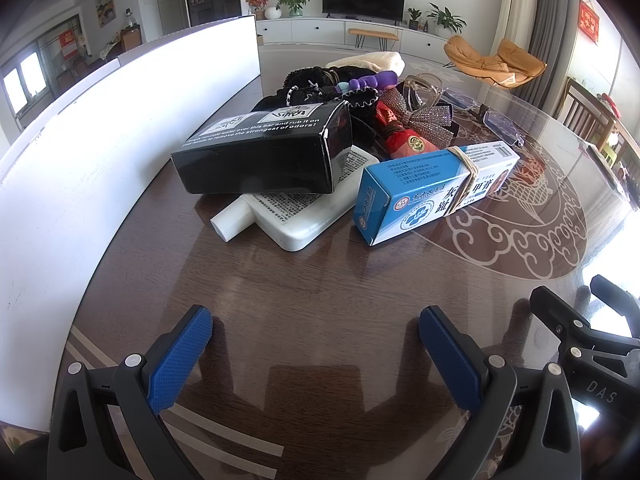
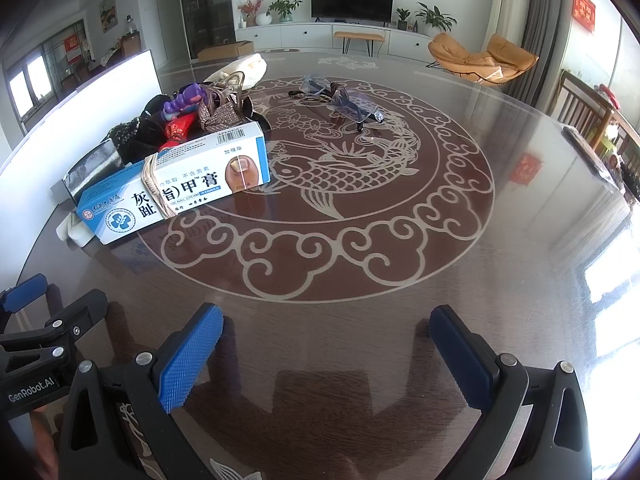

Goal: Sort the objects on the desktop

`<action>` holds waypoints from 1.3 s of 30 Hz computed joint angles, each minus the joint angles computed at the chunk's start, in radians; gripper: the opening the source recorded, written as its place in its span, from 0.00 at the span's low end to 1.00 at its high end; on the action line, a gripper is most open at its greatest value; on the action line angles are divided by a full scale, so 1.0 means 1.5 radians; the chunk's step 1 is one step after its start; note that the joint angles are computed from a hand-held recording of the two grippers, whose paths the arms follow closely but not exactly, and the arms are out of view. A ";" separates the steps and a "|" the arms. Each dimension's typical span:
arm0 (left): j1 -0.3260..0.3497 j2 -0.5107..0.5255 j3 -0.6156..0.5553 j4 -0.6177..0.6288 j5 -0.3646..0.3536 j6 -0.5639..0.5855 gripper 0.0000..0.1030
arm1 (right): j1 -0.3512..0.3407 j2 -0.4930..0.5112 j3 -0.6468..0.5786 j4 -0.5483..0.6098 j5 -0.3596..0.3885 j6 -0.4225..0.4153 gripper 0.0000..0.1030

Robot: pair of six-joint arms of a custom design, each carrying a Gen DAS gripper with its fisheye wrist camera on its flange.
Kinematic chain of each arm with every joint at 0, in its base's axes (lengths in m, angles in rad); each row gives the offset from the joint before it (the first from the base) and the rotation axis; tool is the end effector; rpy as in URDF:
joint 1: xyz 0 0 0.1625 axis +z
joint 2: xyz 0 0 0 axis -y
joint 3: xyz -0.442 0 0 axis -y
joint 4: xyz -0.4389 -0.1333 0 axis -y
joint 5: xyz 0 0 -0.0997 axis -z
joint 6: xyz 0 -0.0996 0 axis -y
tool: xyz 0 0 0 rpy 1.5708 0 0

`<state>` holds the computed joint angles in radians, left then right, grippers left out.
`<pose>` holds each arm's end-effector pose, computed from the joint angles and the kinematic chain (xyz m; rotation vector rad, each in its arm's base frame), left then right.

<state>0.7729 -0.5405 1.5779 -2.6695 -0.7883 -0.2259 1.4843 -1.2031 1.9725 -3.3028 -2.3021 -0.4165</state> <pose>-0.3633 -0.6386 -0.0524 0.6562 2.3404 -0.5561 0.0154 -0.5955 0.3091 -0.0686 -2.1201 0.8540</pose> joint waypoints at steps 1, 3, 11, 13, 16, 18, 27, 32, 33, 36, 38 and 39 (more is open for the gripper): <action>0.000 0.000 0.000 0.000 0.000 0.000 1.00 | -0.001 -0.001 0.000 0.001 0.001 0.001 1.00; 0.000 0.000 0.000 0.000 0.000 0.000 1.00 | -0.001 -0.001 0.000 0.001 0.002 0.001 1.00; 0.000 0.000 0.000 0.000 0.000 0.000 1.00 | -0.002 -0.001 -0.001 0.004 0.004 0.003 1.00; 0.000 0.000 0.000 0.001 0.000 0.000 1.00 | -0.002 -0.001 -0.001 0.004 0.004 0.004 1.00; 0.000 -0.002 -0.001 0.006 -0.002 0.000 1.00 | -0.002 -0.001 -0.001 0.004 0.004 0.004 1.00; 0.002 -0.004 -0.004 0.017 -0.006 0.000 1.00 | -0.002 -0.001 -0.001 0.004 0.004 0.004 1.00; 0.030 0.023 -0.091 0.085 -0.033 0.050 1.00 | -0.002 -0.001 -0.001 0.004 0.004 0.004 1.00; 0.050 0.084 -0.215 0.150 -0.038 0.069 1.00 | -0.002 -0.001 0.000 0.004 0.004 0.003 1.00; 0.054 0.093 -0.230 0.143 -0.041 0.087 1.00 | -0.002 -0.001 0.000 0.004 0.004 0.003 1.00; 0.062 0.098 -0.227 0.078 -0.059 0.158 1.00 | -0.002 -0.001 0.000 0.004 0.004 0.004 1.00; 0.064 0.091 -0.207 0.039 -0.067 0.183 1.00 | -0.002 -0.001 0.000 0.004 0.004 0.004 1.00; 0.063 0.090 -0.204 0.035 -0.065 0.184 1.00 | -0.002 -0.001 0.000 0.004 0.004 0.004 1.00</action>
<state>0.8673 -0.4056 1.2726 -2.6165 -0.8862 0.0496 1.4813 -1.2053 1.9722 -3.2969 -2.2959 -0.4112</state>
